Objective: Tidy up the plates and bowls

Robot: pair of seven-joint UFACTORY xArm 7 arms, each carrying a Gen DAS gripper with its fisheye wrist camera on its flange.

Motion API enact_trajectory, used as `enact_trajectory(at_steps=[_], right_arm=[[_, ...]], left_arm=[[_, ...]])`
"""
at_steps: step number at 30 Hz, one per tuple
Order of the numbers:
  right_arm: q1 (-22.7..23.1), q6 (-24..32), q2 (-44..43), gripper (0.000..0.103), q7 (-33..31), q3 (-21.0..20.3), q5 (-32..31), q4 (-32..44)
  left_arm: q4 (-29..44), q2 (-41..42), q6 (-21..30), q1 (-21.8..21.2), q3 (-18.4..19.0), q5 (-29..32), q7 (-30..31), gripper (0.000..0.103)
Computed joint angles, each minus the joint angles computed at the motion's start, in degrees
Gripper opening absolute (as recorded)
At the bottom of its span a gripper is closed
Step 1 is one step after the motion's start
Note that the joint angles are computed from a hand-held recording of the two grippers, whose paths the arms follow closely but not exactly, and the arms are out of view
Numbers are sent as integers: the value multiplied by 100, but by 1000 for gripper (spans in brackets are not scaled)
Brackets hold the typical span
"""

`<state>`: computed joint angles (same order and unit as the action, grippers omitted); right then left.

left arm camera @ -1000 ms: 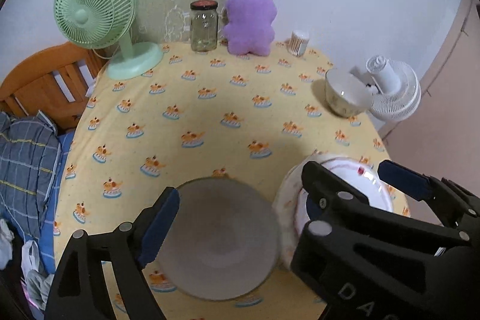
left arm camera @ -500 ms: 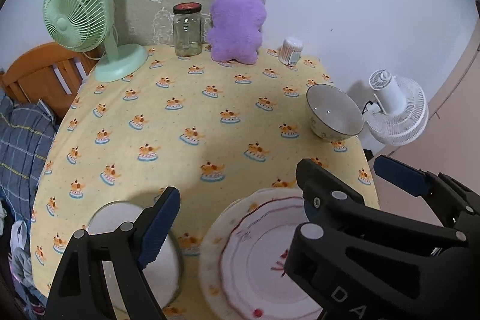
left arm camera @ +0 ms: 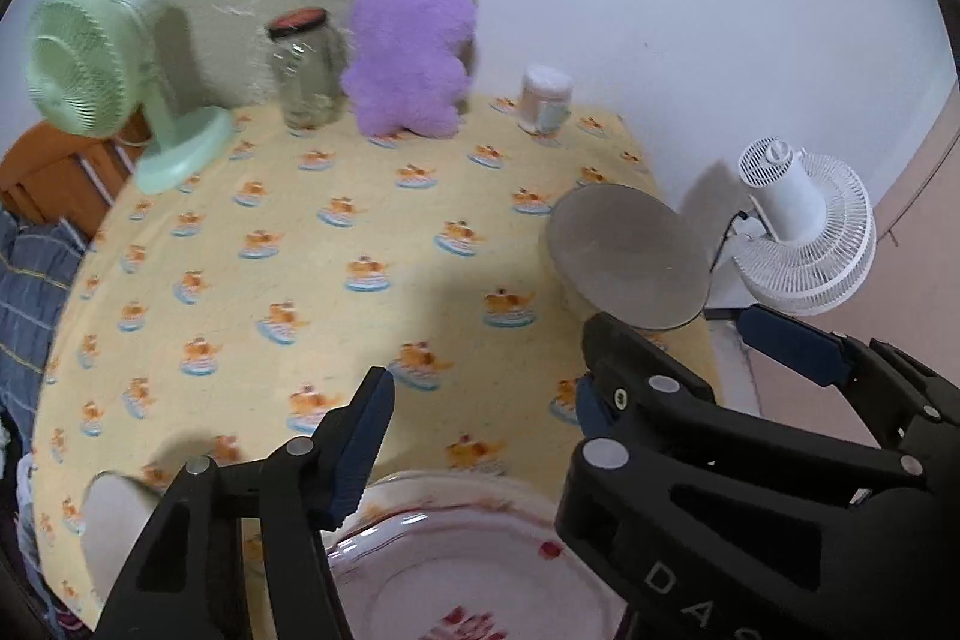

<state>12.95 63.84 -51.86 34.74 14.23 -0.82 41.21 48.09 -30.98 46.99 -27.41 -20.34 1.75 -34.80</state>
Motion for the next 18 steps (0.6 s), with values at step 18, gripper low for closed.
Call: enact_trajectory(at_steps=[18], right_arm=[[-720,-1024,664,81,-856,-750,-329,-491]], left_arm=[[1234,2208,-464,-91,-86,1406,-770,65]])
